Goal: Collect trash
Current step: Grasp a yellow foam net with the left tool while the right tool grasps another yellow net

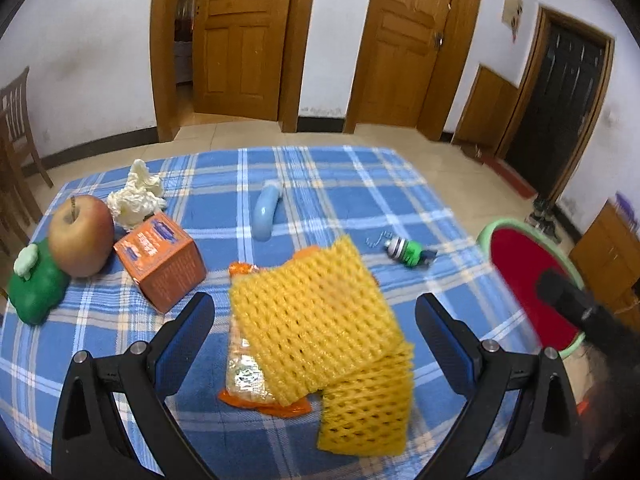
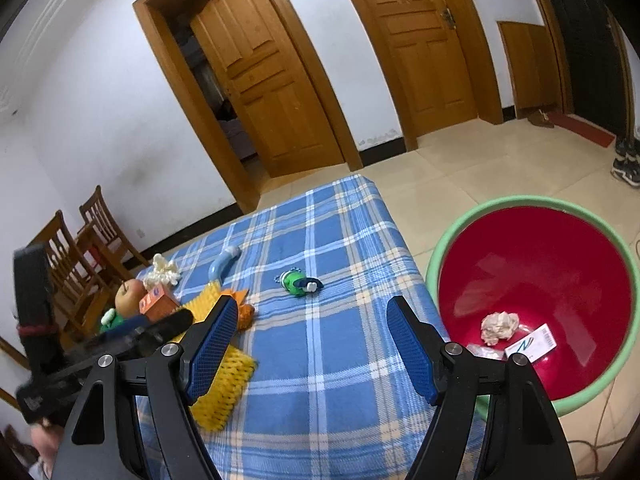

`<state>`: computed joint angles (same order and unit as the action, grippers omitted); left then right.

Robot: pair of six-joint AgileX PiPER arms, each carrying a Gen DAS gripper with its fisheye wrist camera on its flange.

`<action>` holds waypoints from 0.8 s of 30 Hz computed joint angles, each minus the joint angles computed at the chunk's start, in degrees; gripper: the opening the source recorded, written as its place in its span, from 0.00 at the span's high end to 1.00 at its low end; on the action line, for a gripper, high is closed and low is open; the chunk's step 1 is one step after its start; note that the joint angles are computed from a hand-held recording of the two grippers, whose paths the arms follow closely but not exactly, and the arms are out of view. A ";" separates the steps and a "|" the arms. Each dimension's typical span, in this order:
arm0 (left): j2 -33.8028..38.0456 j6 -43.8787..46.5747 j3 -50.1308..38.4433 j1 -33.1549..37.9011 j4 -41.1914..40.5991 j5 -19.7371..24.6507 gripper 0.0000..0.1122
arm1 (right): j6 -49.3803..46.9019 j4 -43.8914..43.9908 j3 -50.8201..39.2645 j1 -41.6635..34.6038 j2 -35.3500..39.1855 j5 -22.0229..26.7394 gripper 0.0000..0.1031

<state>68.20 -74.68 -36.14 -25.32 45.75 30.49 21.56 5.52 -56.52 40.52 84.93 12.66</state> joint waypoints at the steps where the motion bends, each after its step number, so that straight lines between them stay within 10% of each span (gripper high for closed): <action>1: 1.20 -0.92 -0.23 -0.64 1.03 0.63 0.12 | -0.29 0.45 -0.01 -0.13 0.25 0.04 0.25; 6: 3.25 -2.57 0.70 0.07 3.00 -1.49 0.18 | -10.55 11.36 0.08 -1.64 2.44 0.41 0.25; 11: 2.53 -3.39 1.52 0.53 4.02 -1.67 0.73 | -11.31 11.47 -0.48 -1.39 4.19 1.73 0.25; 15: -1.50 1.69 2.83 2.48 -1.15 -4.93 0.81 | -9.46 8.76 -1.03 -0.12 4.34 1.85 0.25; 24: -12.51 -4.01 4.34 -6.99 3.20 4.76 0.81 | -3.52 1.41 -3.17 4.18 5.19 3.15 0.25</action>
